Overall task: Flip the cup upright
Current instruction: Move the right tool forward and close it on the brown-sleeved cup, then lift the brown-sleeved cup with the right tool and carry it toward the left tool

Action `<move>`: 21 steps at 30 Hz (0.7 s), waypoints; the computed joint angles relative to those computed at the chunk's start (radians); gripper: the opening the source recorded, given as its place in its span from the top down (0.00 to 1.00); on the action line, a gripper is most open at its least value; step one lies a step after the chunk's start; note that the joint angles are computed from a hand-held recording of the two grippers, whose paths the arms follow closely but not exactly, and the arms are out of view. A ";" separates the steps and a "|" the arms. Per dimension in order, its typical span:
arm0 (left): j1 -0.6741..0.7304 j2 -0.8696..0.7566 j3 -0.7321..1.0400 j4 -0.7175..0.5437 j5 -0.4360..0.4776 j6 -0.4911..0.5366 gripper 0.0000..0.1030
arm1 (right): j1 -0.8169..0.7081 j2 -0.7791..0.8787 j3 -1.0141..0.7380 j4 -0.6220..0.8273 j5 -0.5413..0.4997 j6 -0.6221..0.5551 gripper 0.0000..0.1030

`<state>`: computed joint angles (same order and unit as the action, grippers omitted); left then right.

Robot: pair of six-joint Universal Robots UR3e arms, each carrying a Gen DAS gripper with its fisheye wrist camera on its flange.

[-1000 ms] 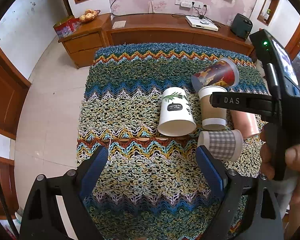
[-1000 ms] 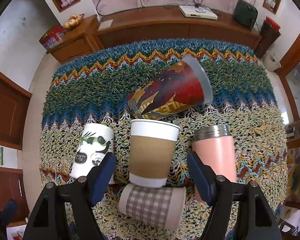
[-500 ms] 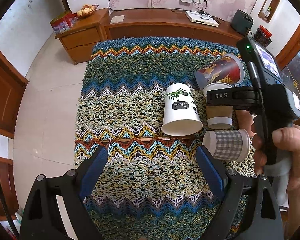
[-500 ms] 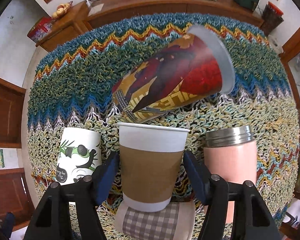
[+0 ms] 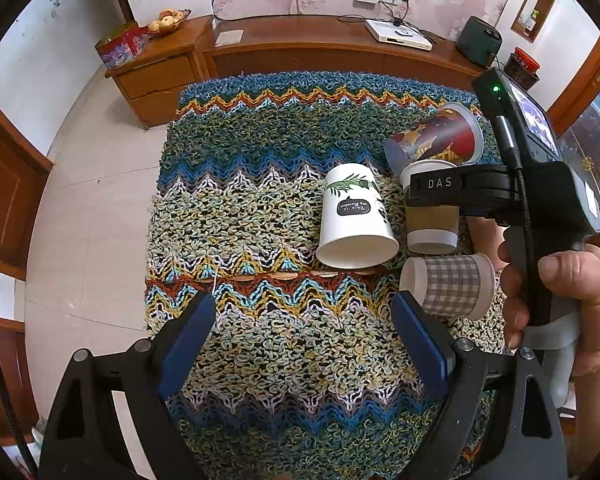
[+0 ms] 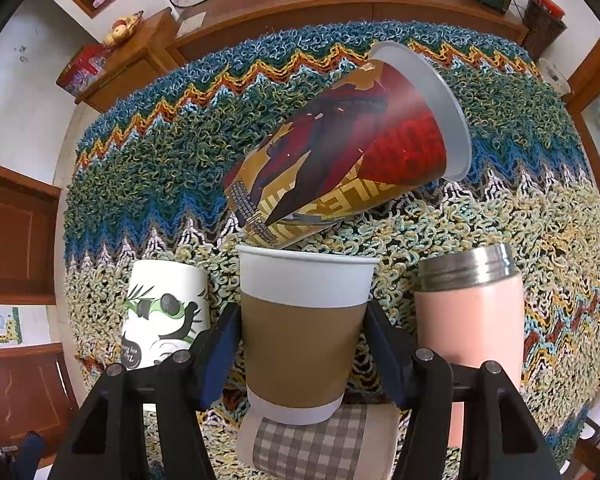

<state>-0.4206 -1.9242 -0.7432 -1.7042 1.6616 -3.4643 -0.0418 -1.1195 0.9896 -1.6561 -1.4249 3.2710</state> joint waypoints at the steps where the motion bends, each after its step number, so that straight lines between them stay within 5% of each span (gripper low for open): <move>1: -0.001 -0.001 0.002 -0.001 0.000 0.000 0.11 | -0.003 -0.006 0.000 0.003 0.003 -0.003 0.40; 21: -0.031 0.018 0.122 -0.097 0.011 -0.004 0.11 | -0.026 -0.291 0.060 0.046 0.012 -0.072 0.40</move>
